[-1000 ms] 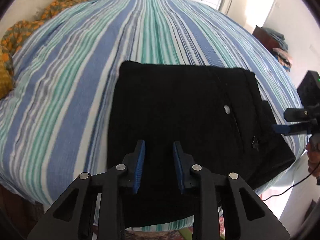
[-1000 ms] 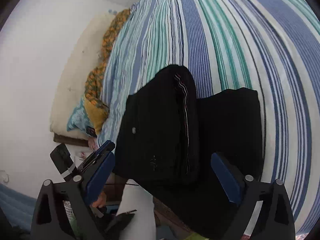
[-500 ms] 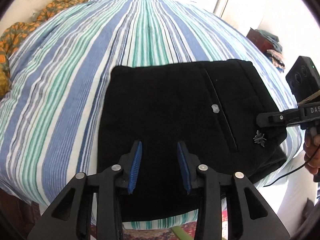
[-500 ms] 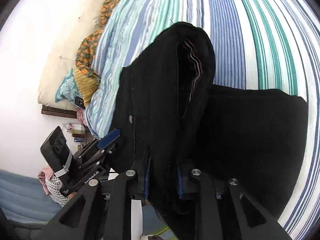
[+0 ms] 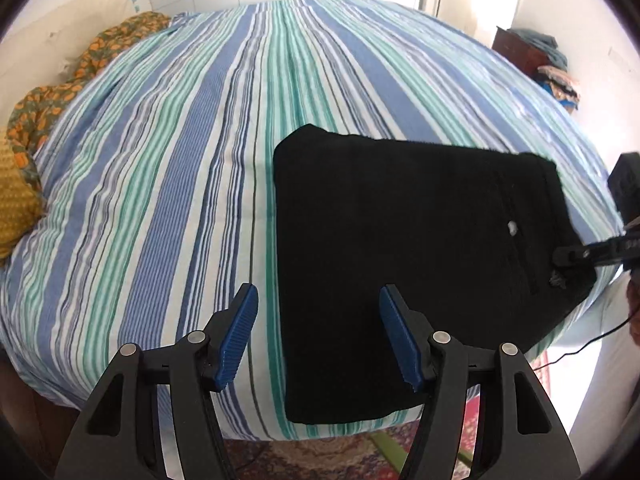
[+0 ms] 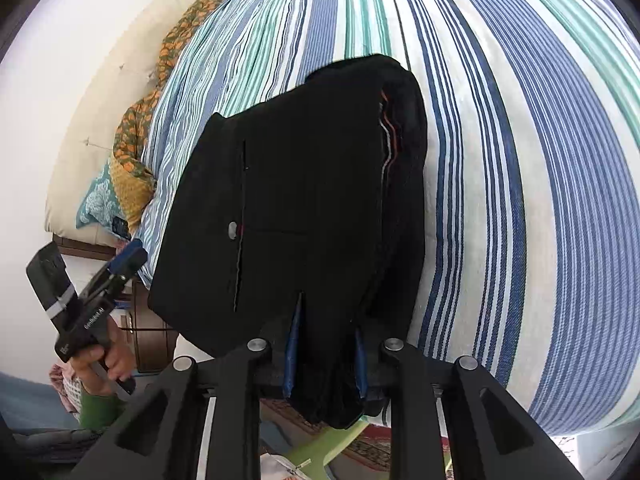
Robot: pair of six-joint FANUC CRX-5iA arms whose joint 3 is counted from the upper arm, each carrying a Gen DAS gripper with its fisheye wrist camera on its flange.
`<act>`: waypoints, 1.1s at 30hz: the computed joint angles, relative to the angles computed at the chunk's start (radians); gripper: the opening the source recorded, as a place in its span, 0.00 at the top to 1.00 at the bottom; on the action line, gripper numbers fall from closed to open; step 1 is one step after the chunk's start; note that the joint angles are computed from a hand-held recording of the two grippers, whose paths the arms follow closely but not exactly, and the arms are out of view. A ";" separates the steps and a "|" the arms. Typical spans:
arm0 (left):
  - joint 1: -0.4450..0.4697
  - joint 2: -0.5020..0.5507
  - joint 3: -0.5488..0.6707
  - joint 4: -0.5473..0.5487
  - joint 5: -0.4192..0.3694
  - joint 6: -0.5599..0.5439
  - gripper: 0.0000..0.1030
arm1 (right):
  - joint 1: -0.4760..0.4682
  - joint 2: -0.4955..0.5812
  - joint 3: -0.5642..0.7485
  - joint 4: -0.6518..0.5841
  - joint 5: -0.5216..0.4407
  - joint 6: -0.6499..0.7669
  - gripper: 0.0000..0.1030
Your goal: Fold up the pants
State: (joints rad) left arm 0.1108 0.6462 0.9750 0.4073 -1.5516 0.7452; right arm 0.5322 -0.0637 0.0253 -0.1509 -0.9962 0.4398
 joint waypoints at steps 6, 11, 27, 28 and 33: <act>0.027 -0.014 0.010 0.039 -0.024 0.030 0.37 | 0.069 -0.008 0.065 0.261 -0.150 -0.095 0.50; 0.003 -0.073 -0.096 -0.016 -0.008 -0.031 0.37 | 0.115 -0.040 0.080 0.268 -0.004 0.084 0.50; -0.059 -0.122 -0.117 -0.178 0.098 -0.030 0.31 | 0.073 0.113 0.263 0.395 -0.162 0.144 0.52; -0.063 -0.123 -0.119 -0.185 0.100 -0.030 0.31 | 0.066 0.138 0.282 0.405 -0.160 0.156 0.52; -0.069 -0.104 -0.094 -0.201 0.079 -0.024 0.31 | 0.022 0.255 0.311 0.347 -0.244 0.193 0.51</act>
